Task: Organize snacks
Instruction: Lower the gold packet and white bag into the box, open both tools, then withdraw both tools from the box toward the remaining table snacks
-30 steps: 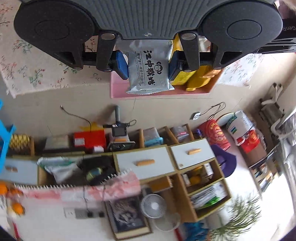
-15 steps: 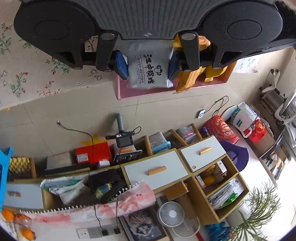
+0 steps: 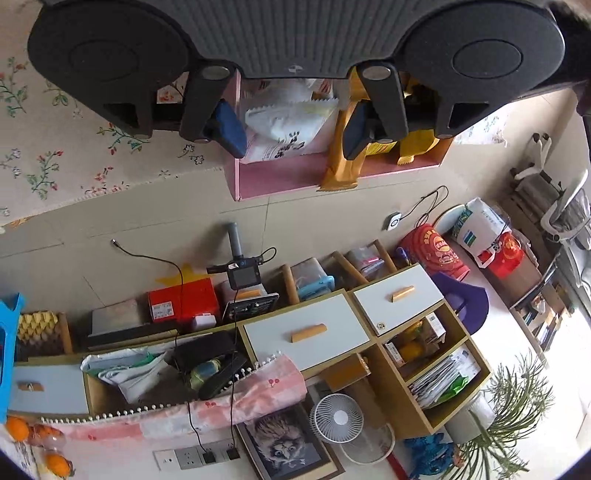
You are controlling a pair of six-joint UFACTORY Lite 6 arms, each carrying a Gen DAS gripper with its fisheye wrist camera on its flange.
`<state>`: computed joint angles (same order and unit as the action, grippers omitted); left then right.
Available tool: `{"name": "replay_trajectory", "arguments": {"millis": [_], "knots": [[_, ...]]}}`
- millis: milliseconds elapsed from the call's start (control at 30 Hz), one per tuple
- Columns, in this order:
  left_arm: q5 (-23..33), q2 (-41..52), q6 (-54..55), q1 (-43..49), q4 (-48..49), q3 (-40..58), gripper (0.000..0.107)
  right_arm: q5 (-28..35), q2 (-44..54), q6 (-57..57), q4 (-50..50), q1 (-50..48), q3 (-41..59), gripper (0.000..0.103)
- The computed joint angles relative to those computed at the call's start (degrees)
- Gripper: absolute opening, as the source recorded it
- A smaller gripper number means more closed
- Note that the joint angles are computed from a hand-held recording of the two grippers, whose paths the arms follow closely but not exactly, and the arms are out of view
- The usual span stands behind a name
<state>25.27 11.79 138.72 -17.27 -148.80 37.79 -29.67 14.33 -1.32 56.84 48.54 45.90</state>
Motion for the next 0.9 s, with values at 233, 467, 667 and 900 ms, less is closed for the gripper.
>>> {"name": "replay_trajectory", "arguments": {"millis": [233,467,667,900], "knots": [[0.5,-8.0,-0.2,1.9,1.6,-7.3,0.058,-0.7,-3.6,-19.7,19.9,5.7,0.0,0.061],[-1.4,-18.8,-5.0,5.6,9.7,-14.5,0.072,-5.3,-6.1,-35.3,38.9,11.6,1.8,0.072],[-2.2,-28.8,-19.1,12.7,28.8,-20.1,0.080,-12.4,-8.6,-38.9,49.0,19.0,2.1,0.079],[-0.5,-37.2,-38.5,20.3,54.7,-23.1,0.087,-20.3,-7.7,-45.8,58.0,25.6,6.8,0.081]]}}
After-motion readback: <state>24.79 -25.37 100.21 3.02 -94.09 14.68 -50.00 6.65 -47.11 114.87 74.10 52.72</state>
